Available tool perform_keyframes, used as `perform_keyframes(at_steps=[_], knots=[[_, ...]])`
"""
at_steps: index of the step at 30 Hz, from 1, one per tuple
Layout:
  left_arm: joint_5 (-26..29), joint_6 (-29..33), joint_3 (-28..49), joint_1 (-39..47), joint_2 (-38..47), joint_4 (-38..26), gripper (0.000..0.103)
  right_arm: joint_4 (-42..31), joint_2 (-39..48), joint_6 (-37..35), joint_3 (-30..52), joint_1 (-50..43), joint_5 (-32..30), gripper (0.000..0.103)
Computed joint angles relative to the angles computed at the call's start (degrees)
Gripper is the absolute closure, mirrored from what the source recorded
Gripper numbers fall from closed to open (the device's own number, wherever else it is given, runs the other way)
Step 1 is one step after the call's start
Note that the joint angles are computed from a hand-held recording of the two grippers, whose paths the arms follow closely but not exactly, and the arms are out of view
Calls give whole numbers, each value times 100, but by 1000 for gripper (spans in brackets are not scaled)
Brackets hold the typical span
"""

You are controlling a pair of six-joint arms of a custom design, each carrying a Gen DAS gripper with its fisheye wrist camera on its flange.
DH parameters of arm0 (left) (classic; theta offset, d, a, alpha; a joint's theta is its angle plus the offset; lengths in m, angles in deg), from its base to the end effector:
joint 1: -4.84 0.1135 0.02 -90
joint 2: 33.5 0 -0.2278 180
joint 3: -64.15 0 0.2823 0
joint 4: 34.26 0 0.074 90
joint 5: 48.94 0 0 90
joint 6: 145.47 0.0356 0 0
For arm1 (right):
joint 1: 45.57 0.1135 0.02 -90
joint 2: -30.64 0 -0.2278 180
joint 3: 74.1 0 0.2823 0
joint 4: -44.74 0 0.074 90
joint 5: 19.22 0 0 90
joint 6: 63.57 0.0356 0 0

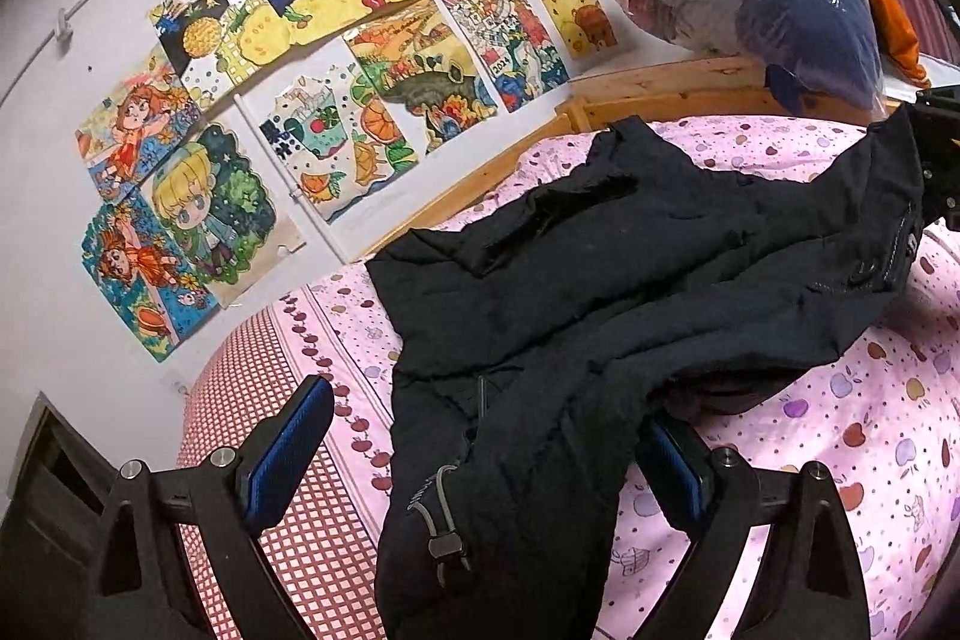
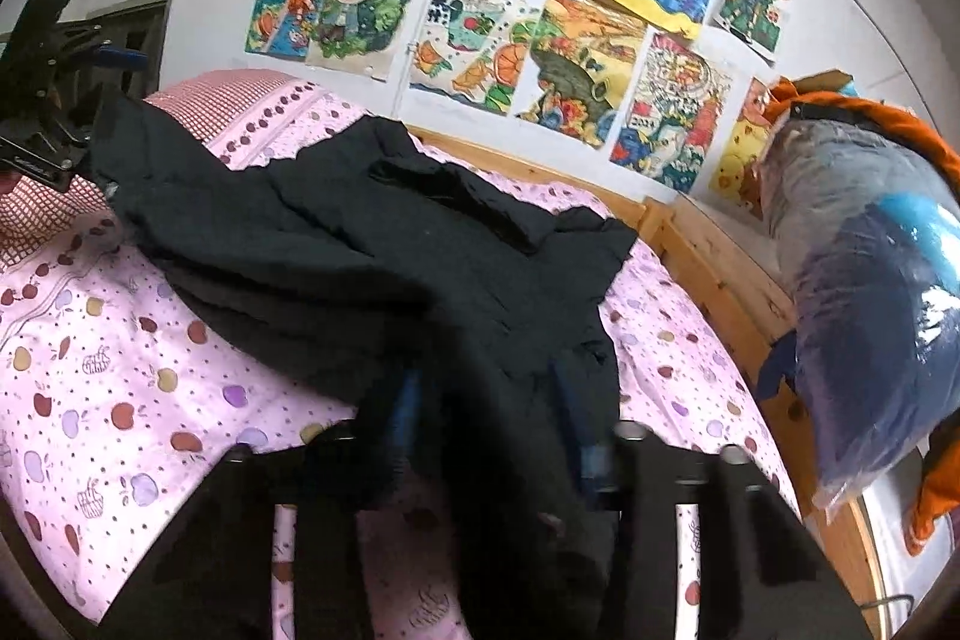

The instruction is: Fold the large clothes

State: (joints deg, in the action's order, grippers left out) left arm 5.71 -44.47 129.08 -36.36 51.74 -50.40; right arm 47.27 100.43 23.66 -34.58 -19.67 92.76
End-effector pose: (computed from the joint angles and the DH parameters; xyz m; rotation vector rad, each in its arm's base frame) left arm 0.2760 -0.2142 0.1813 0.6120 2.0061 0.3649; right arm 0.2575 0.1102 0.1352 -0.2687 2.0019 -0.1388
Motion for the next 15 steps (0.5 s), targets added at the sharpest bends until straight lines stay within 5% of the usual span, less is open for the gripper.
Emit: perform_keyframes(at_steps=[6, 15], knots=[[-44, 83, 31, -30, 57, 103, 17, 313, 289, 93, 119, -45, 45, 76], [129, 293, 47, -93, 107, 165, 53, 462, 644, 336, 320, -214, 140, 77]])
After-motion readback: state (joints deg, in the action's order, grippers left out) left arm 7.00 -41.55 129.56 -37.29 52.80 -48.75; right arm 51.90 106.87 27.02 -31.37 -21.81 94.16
